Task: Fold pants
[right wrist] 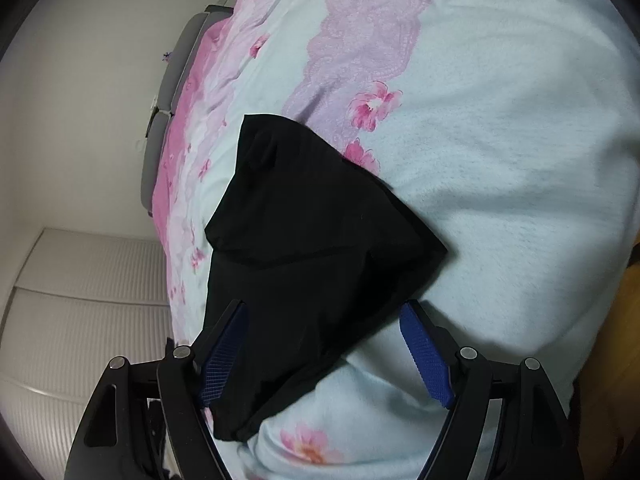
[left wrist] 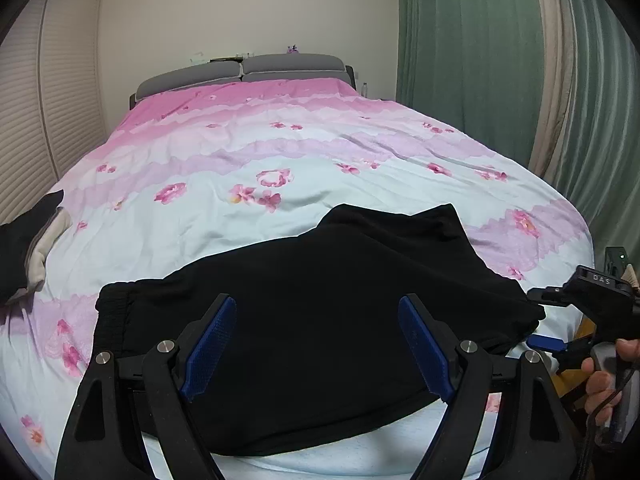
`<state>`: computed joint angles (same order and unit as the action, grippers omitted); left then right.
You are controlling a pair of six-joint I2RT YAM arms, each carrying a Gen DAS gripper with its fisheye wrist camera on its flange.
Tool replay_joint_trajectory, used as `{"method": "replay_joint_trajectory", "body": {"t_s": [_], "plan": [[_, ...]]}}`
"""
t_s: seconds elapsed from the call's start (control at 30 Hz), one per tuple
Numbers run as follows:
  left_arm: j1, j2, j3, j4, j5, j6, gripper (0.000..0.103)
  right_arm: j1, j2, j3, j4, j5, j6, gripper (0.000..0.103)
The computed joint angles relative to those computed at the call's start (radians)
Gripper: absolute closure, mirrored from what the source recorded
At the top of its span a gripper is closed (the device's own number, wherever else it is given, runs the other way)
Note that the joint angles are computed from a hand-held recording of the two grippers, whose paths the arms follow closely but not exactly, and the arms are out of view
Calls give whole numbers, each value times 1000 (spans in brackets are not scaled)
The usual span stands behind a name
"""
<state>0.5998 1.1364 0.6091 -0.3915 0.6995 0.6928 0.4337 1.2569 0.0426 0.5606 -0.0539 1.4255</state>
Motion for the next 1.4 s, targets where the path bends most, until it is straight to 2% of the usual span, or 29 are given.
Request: {"method": "replay_joint_trajectory", "body": {"t_s": [0.1,0.17,0.2,0.23,0.27,0.3,0.33,0.4,0.57,0.67,0.73,0.87,1.0,1.17,1.23,1.33,1.4], "plan": [[-8,1,-2,4,-6,-3,19,-30,99,-2,99,-6,16,26],[-16,1,-6,11,-12,-6,19,-35,186,-14,202,5,39,35],[-22,0,-10,15,-16,-9,19,-45,209,-17,222,-1,38,45],[-28,2,-12,21,-22,-13,19,-53,245,-19,261,-6,39,63],[-33,5,-12,27,-27,-17,19,-65,297,-18,311,-22,39,71],[-37,9,-12,31,-31,-19,19,-79,322,-21,341,-37,39,85],[-40,11,-12,34,-35,-23,19,-82,326,-24,353,-40,36,91],[-31,18,-6,31,-30,-20,19,-66,259,-17,289,-16,10,94],[39,32,41,-11,8,11,19,28,-38,114,-118,131,-160,96],[108,56,89,-49,42,46,19,116,-95,256,-301,236,-284,96],[169,82,132,-81,65,79,19,170,-66,356,-359,291,-355,96],[313,167,245,-142,119,151,19,288,74,597,-428,372,-520,96],[455,290,388,-197,160,213,19,410,308,888,-474,398,-680,96],[583,443,562,-217,188,227,19,530,675,1320,-577,315,-852,96],[619,501,622,-214,188,221,18,583,832,1518,-670,273,-916,96],[658,584,698,-210,177,211,18,620,1037,1765,-805,171,-941,96],[674,630,737,-215,169,211,18,626,1112,1839,-855,106,-915,96]]}}
